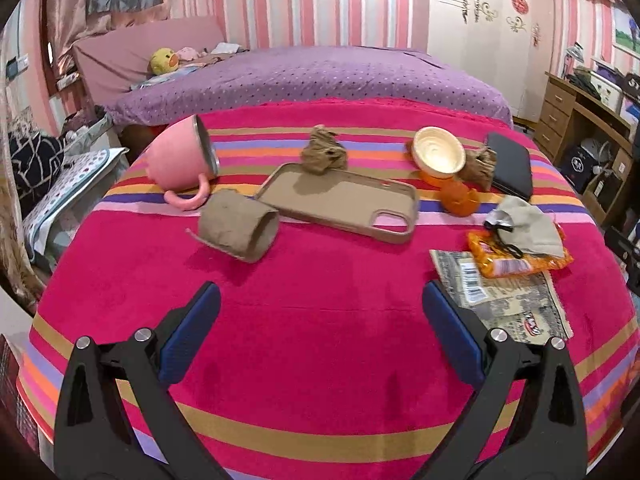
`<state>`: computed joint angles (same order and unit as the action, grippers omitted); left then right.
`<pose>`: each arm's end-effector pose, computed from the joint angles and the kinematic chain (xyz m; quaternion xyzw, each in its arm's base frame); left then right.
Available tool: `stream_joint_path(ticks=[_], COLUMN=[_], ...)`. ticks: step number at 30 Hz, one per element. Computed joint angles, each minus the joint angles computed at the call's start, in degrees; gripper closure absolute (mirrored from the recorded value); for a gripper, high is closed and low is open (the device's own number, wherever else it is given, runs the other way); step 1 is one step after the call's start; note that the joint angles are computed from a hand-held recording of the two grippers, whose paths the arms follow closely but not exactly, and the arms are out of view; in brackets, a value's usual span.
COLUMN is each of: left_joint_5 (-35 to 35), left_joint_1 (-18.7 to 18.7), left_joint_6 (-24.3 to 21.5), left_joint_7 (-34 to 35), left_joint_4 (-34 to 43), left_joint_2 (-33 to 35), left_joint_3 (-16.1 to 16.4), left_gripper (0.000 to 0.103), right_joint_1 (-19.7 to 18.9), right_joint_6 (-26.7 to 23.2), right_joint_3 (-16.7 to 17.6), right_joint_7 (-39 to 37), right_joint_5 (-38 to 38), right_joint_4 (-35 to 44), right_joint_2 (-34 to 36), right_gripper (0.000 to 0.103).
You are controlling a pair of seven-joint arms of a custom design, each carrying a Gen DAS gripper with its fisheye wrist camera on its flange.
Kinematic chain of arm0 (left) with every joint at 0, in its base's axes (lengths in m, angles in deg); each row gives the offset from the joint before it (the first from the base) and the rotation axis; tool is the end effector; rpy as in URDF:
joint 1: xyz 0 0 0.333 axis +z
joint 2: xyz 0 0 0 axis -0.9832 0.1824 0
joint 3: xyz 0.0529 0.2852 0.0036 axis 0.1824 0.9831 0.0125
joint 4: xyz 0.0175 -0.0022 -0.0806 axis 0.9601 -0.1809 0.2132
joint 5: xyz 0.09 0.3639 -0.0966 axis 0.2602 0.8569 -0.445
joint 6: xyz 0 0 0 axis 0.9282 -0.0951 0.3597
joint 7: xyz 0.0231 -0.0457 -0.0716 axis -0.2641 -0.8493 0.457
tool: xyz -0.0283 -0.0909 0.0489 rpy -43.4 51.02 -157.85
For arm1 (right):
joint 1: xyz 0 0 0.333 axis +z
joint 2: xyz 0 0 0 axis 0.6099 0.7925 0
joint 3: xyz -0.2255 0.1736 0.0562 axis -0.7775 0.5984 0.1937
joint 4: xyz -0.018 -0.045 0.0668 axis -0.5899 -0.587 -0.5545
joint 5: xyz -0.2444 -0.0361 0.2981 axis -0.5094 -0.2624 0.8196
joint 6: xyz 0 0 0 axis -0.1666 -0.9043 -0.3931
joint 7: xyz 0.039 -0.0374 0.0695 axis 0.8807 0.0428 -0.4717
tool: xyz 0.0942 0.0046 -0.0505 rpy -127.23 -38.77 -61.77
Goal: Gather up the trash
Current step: 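Grasp the beige cloth with the right tool and lift it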
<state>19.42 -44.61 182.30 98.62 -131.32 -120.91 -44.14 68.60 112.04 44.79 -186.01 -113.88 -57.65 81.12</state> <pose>0.3971 -0.1550 0.3616 -0.6898 0.6033 -0.2554 0.3080 0.4139 0.3760 0.3801 -0.6384 0.6076 -0.3548 0.3120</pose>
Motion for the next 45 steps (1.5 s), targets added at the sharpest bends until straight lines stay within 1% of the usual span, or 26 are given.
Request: stream_joint_path(ticks=[3,6,10,11,12,13,14,16,17,18,19,20,22,24,25,27,29,32,35,37,39,41,42,43,44,45], left_joint_5=[-0.01,0.39,0.97,1.15,1.31,1.41,1.45,1.7,1.92,2.18,2.46,2.7,2.92,3.16,3.35,3.85,4.47,5.3,6.06,6.54,7.03,7.65,7.94,8.34,8.63,8.88], left_joint_1=[0.5,1.08,1.9,2.51,2.92,3.31,3.67,4.43,5.08,5.7,6.17,6.43,6.77,6.61,6.51,6.81,6.91,6.96,7.08,6.98,6.63,6.86,7.04,7.67,8.0,8.22], left_joint_6=[-0.39,-0.84,-0.93,-1.03,-1.21,-1.27,-1.24,-1.4,-1.51,-1.65,-1.79,-1.78,-1.9,-1.9,-1.99,-2.46,-2.88,-3.14,-3.33,-3.75,-3.84,-4.14,-4.57,-5.1,-5.23,-5.2], left_joint_7=[-0.2,-0.42,-1.0,-1.16,-1.25,-1.44,-1.73,-2.22,-2.62,-2.99,-3.25,-3.48,-4.23,-4.59,-4.72,-5.34,-6.08,-7.27,-8.07,-8.37,-8.51,-8.8,-9.0,-9.33,-9.57,-9.71], left_joint_4=[0.01,0.31,0.44,0.66,0.96,1.29,1.59,2.14,2.46,2.79,3.18,3.35,3.87,4.28,4.54,5.03,5.42,5.75,6.26,6.64,6.64,6.53,6.51,6.54,6.56,6.45], left_joint_2=[0.54,0.97,0.57,0.57,0.74,1.01,1.28,1.52,1.37,1.22,1.24,1.26,1.44,2.24,2.62,2.56,2.26,1.44,1.09,1.14,1.3,0.83,0.34,-0.33,-0.51,-0.52], left_joint_3=[0.28,0.55,0.74,0.5,0.48,0.58,0.67,0.49,-0.02,-0.57,-0.93,-1.08,-1.51,-1.37,-1.4,-2.12,-2.8,-3.85,-4.94,-5.64,-5.72,-6.39,-6.77,-7.4,-7.54,-7.42], left_gripper=[0.006,0.006,0.006,0.006,0.006,0.006,0.006,0.006,0.006,0.006,0.006,0.006,0.006,0.006,0.006,0.006,0.006,0.006,0.006,0.006,0.006,0.006,0.006,0.006,0.006,0.006], right_joint_1=[0.44,1.17,2.51,3.07,3.67,4.16,4.37,5.33,5.55,5.39,5.3,4.99,5.37,6.19,6.73,7.92,8.79,8.6,7.12,5.24,3.62,2.1,1.72,1.41,1.61,2.1], right_joint_6=[0.01,1.2,4.21,4.35,4.45,4.94,6.1,6.3,6.44,7.4,8.49,9.4,11.32,14.22,15.29,16.68,17.5,18.69,18.16,19.9,19.7,20.87,21.08,21.24,20.89,20.16], right_joint_3=[0.08,-0.32,-1.41,-1.67,-2.02,-2.44,-2.7,-3.53,-3.77,-3.93,-4.22,-4.24,-5.31,-6.96,-7.8,-9.45,-10.81,-11.65,-10.81,-9.9,-8.45,-7.09,-6.63,-6.0,-5.79,-5.71], right_joint_7=[-1.29,-3.31,-8.09,-10.21,-11.97,-13.55,-16.59,-20.42,-23.17,-25.65,-27.09,-29.19,-30.04,-29.13,-28.19,-25.22,-20.51,-10.11,-4.12,-2.83,-4.72,-5.79,-6.36,-8.79,-10.02,-10.93], right_joint_5=[0.74,1.7,4.28,5.22,6.18,7.15,8.91,11.21,13.09,15.39,17.12,19.66,21.4,21.27,20.67,17.99,13.63,4.15,-1.74,-3.12,-1.13,0.33,1.07,3.41,4.61,5.39], right_joint_4=[2.32,5.33,10.78,12.52,13.96,15.2,17.16,19.38,20.73,21.7,21.93,22.31,21.98,20.92,20.32,19.18,17.57,14.32,11.3,9.93,9.45,10.39,10.68,11.8,12.44,13.33], right_joint_2=[2.19,4.96,9.75,11.25,12.52,13.66,15.4,17.23,18.41,19.44,19.89,20.57,20.72,20.1,19.66,18.64,16.85,13.13,9.67,8.35,8.2,9.34,9.75,11.0,11.78,12.71], right_gripper=[0.005,0.005,0.006,0.007,0.012,0.014,0.018,0.021,0.024,0.033,0.039,0.048,0.054,0.066,0.068,0.078,0.099,0.099,0.099,0.099,0.098,0.096,0.088,0.079,0.056,0.047])
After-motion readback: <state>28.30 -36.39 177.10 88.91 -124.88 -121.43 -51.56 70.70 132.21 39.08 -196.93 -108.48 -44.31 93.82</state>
